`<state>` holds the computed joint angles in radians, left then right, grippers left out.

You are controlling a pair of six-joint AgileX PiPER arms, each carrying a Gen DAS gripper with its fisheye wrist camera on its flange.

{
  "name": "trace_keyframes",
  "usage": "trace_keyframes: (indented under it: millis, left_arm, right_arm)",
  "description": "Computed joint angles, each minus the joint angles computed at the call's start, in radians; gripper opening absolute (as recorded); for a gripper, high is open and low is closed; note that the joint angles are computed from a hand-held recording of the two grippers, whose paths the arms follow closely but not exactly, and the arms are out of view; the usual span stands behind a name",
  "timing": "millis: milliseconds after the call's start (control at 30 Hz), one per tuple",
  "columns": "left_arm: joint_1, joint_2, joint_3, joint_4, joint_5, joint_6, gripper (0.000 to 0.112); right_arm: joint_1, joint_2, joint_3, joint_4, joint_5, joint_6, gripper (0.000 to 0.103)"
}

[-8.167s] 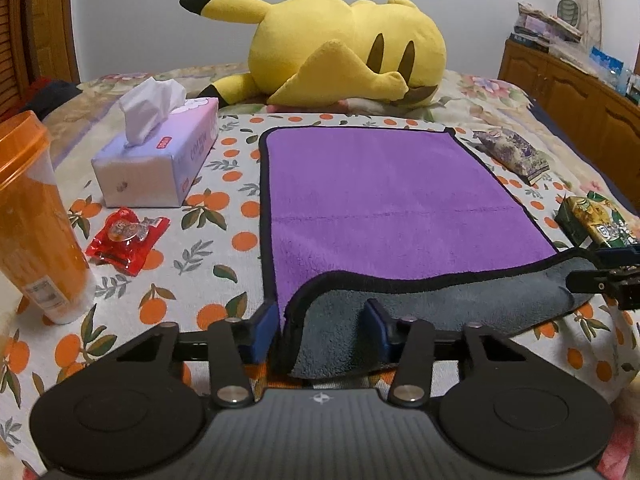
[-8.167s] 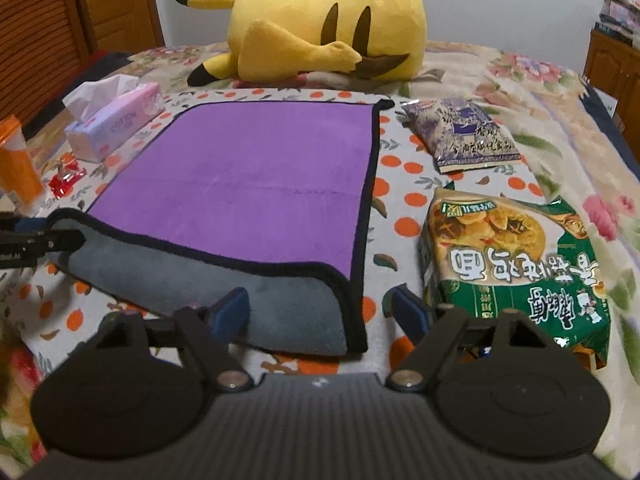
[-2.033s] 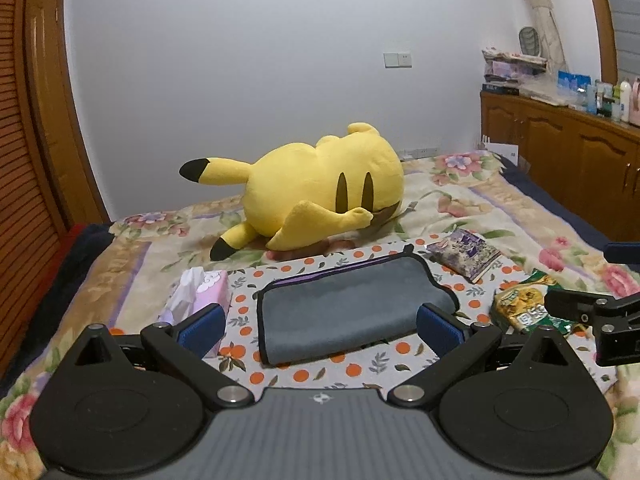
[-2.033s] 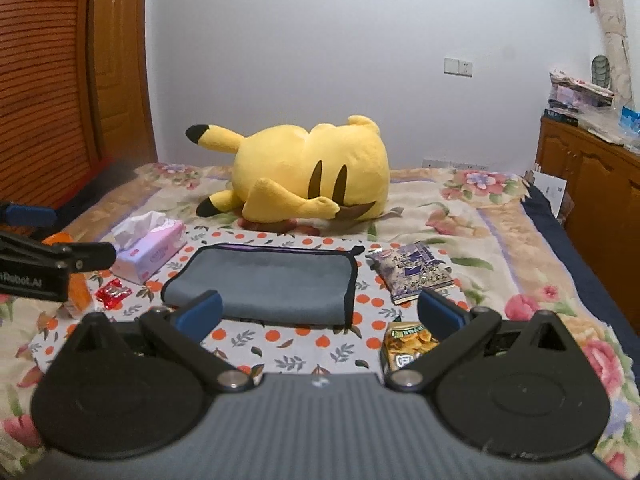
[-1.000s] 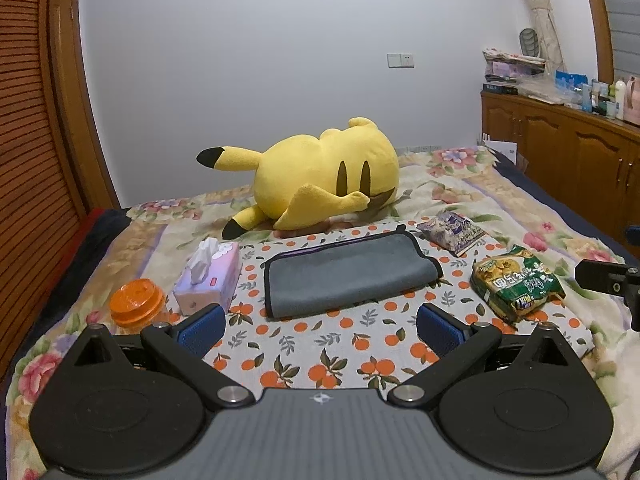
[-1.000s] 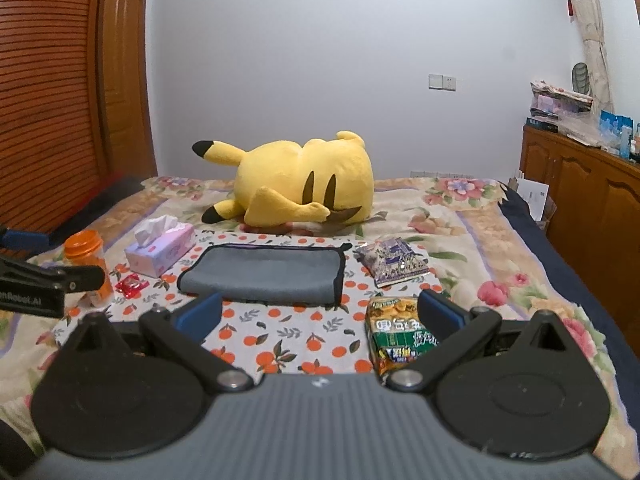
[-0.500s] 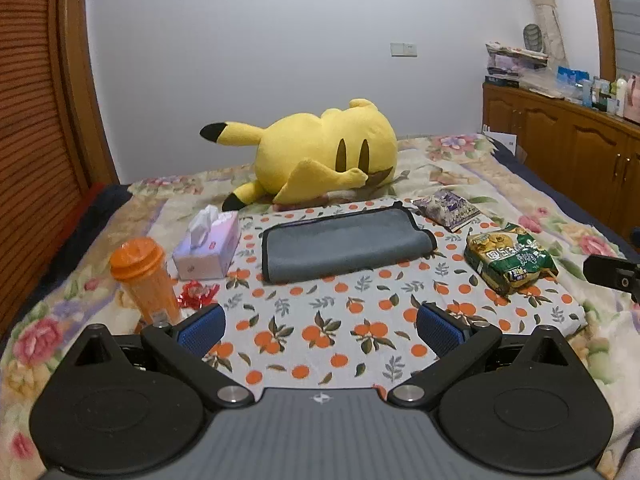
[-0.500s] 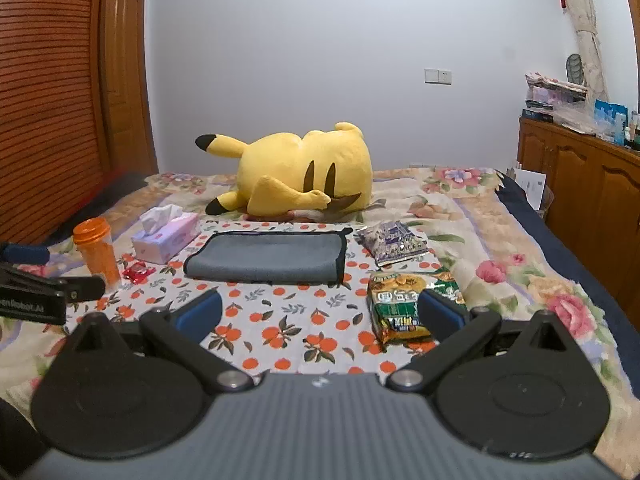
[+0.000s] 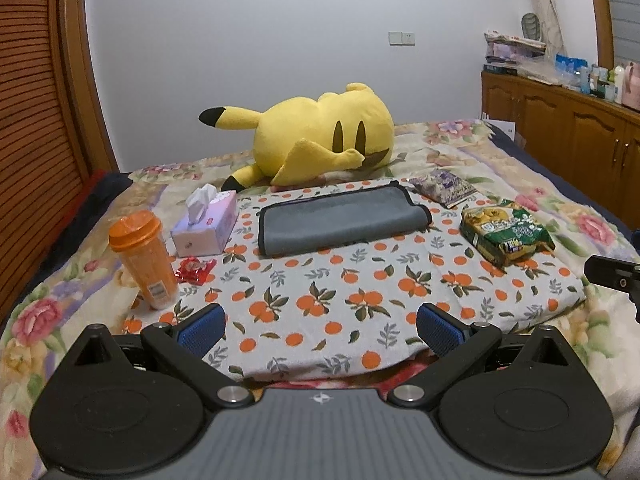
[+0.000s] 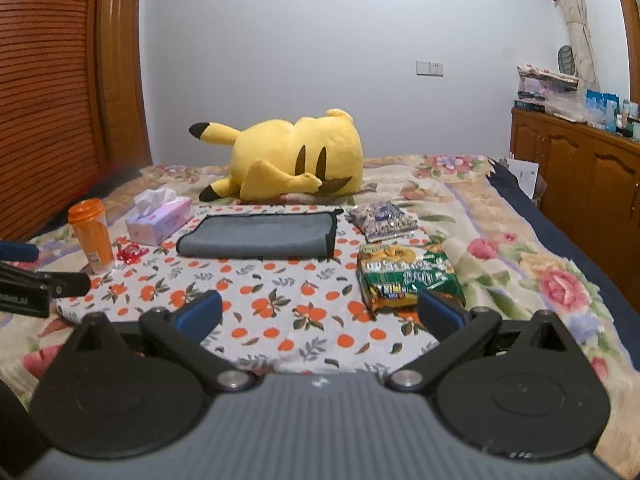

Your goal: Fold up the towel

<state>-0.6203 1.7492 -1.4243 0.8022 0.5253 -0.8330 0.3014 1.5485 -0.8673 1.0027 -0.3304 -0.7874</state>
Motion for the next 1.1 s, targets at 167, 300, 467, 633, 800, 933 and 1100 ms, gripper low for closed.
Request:
trace_keyframes:
  millis: [167, 300, 467, 633, 800, 933, 1100]
  left_arm:
    - [-0.004, -0.006, 0.033, 0.016, -0.005, -0.046, 0.103]
    - [-0.009, -0.014, 0.057, 0.039, -0.007, -0.081, 0.103]
    - [-0.015, -0.026, 0.082, 0.047, -0.010, -0.108, 0.103]
    - [-0.025, -0.035, 0.109, 0.074, -0.009, -0.135, 0.103]
    - [-0.029, -0.041, 0.129, 0.081, -0.010, -0.150, 0.103]
    - [-0.035, -0.046, 0.140, 0.095, -0.009, -0.167, 0.103]
    - [-0.041, -0.051, 0.158, 0.102, -0.009, -0.186, 0.103]
  right_arm:
    - [-0.025, 0.014, 0.024, -0.092, -0.003, 0.103, 0.103]
    - [-0.031, 0.017, 0.037, -0.120, -0.008, 0.131, 0.103]
    - [-0.031, 0.015, 0.043, -0.120, -0.011, 0.131, 0.103]
    - [-0.033, 0.008, 0.058, -0.119, -0.012, 0.138, 0.103]
    - [-0.027, 0.002, 0.063, -0.097, -0.015, 0.118, 0.103]
    - [-0.019, -0.004, 0.072, -0.089, -0.022, 0.108, 0.103]
    - [-0.012, -0.008, 0.077, -0.060, -0.022, 0.083, 0.103]
